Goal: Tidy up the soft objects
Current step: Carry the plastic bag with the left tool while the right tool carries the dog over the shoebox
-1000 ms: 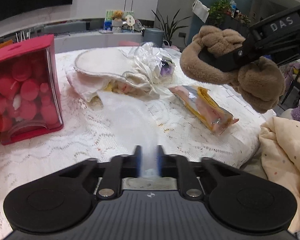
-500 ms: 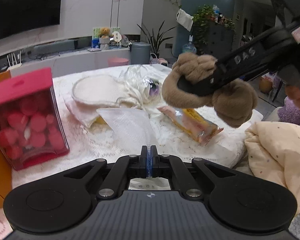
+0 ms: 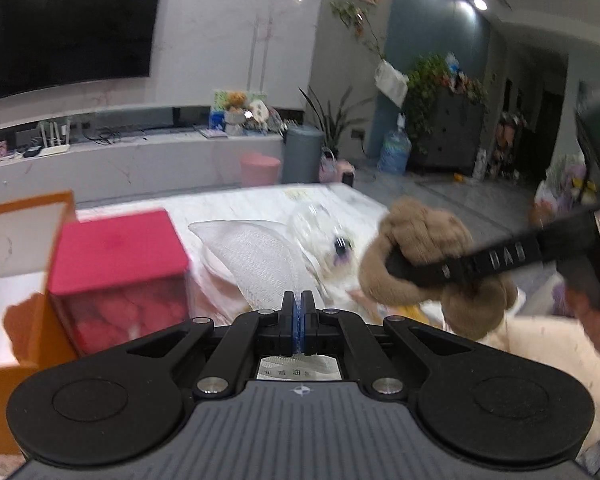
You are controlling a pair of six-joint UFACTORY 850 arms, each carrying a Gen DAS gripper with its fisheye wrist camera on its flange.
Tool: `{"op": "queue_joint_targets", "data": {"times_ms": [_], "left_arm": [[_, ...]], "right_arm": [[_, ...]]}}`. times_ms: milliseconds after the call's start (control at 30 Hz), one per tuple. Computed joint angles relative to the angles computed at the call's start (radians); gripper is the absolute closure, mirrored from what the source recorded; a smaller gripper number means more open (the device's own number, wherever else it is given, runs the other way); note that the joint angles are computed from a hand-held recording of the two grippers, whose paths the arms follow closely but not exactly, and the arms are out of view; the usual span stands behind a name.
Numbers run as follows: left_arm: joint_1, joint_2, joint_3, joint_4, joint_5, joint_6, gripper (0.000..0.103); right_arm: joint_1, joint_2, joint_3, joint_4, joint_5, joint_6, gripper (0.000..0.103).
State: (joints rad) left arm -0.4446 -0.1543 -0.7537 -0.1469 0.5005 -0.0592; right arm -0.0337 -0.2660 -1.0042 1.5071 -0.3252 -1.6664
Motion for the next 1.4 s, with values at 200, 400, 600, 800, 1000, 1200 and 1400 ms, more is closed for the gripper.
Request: {"op": "queue_joint_targets", "data": {"times_ms": [200,400,600,800,1000,1200,1400], "left_arm": [[0.101,0.083,0.033,0.187,0.005,-0.210,0.102],[0.187,0.178,0.086,0.142,-0.041,-0.189,0.102],[0.252,0.259,0.146,-0.059,-0.042,0.003,0.102],[0.323,0.269,0.179,-0.088,-0.001,0.000,0.102],[0.395,0.234,0.184,-0.018,0.041,-0.083,0.102],[0.445,0.166,0.144,0.257,-0.012,-0.292,0.102],[0.387,0.099,0.089,-0.004,-0.123,-0.003,0.102]], "right_arm": [[0.061,0.080,0.047,0.190,0.063,-0.170,0.052],[0.139,0.118,0.061,0.346,0.061,-0.304,0.052],[0.240,0.102,0.022,0.365,0.040,-0.279,0.052],[0.352,0.051,-0.062,0.396,0.044,-0.287,0.052],[0.464,-0.038,-0.168,0.298,0.076,-0.217,0.052],[0.541,-0.157,-0.268,0.100,0.149,-0.028,0.053],[0.559,-0.211,-0.295,0.242,0.206,-0.196,0.053]]}}
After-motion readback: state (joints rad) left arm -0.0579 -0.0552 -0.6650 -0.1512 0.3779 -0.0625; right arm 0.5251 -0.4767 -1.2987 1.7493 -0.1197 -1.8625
